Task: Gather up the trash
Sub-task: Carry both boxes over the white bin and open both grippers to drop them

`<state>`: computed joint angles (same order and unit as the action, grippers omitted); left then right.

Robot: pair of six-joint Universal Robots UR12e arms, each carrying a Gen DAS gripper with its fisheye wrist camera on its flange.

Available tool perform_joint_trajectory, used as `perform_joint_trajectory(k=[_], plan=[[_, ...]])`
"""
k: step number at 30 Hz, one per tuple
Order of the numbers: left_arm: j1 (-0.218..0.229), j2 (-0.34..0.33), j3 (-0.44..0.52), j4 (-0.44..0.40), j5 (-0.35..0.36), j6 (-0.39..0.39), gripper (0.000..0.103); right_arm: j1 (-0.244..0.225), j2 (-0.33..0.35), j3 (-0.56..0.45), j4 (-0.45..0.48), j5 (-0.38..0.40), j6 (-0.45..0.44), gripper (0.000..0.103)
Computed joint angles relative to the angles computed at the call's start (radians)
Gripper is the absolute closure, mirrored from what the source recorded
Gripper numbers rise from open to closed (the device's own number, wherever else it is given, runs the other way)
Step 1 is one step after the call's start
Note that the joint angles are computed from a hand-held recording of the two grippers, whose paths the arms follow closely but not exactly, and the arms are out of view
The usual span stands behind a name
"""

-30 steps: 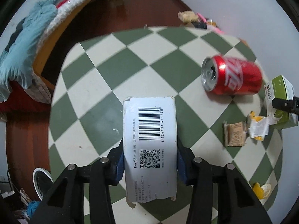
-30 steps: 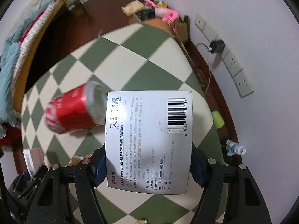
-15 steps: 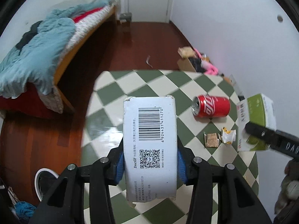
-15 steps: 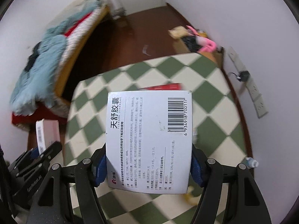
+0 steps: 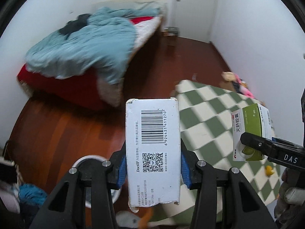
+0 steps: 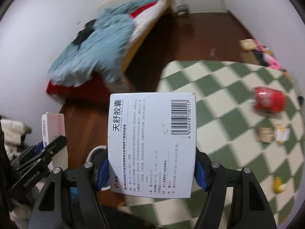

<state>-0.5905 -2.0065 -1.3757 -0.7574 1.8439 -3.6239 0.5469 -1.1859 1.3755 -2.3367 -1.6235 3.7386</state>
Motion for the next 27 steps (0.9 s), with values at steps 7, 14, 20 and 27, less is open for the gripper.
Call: perform_joint_trajectory(k=[7, 14, 20, 27], plan=[[0.075, 0.087, -0.176, -0.003, 0.0, -0.09, 0.061, 0.075, 0.168, -0.167, 0.066, 0.103, -0.023, 0.031], [0.173, 0.138, -0.322, 0.007, -0.112, -0.168, 0.061, 0.124, 0.338, -0.314, 0.167, 0.213, -0.029, 0.031], [0.256, 0.124, -0.389, 0.013, -0.257, -0.186, 0.059, 0.153, 0.477, -0.454, 0.296, 0.265, -0.051, 0.031], [0.299, 0.112, -0.431, 0.011, -0.306, -0.237, 0.033, 0.162, 0.609, -0.627, 0.414, 0.28, -0.096, 0.029]])
